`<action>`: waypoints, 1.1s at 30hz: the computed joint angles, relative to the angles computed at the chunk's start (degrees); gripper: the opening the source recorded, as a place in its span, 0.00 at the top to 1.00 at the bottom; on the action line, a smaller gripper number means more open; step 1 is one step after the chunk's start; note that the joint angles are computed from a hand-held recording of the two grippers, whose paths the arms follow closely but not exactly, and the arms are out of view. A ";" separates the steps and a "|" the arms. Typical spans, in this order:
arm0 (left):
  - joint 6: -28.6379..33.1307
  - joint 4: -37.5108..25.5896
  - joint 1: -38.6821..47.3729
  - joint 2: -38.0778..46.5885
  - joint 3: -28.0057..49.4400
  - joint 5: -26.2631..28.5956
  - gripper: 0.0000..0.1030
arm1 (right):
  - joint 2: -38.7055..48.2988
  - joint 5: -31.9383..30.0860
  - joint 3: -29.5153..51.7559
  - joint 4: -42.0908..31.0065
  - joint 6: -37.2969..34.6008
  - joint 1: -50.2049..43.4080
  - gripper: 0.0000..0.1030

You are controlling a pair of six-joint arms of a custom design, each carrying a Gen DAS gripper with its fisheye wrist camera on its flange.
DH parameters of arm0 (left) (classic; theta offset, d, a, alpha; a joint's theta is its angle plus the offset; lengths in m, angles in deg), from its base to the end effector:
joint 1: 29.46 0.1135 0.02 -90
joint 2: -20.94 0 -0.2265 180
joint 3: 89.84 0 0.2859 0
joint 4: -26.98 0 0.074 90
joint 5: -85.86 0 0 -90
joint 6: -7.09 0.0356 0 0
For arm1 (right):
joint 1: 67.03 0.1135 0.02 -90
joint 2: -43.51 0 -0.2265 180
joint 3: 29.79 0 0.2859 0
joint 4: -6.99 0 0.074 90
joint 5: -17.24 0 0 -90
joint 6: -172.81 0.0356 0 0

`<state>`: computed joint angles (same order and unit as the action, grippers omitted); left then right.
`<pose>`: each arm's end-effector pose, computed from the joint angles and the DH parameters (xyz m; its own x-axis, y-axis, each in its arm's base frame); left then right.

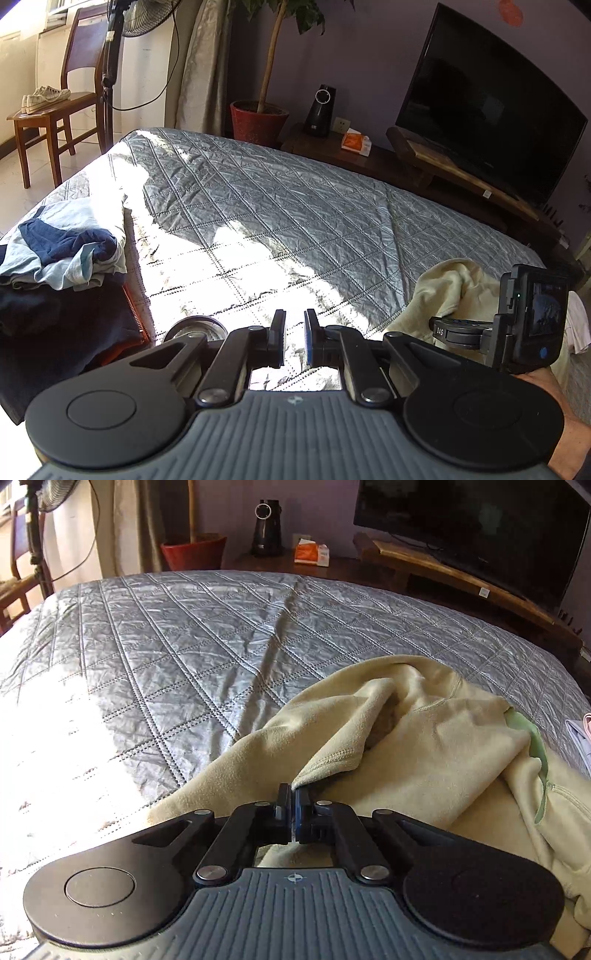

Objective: Fold clothes

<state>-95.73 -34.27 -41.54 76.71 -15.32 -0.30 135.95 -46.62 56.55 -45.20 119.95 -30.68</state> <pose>0.2382 -0.0534 0.3187 -0.7012 -0.0763 -0.7089 0.1041 0.9726 -0.2077 0.3070 0.2064 0.2193 -0.7549 0.1175 -0.6453 0.1382 0.9902 0.0186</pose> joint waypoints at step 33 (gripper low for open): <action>-3.87 1.39 -9.11 2.00 2.50 -3.62 0.91 | -51.87 20.05 -26.99 -38.93 2.06 -0.90 0.93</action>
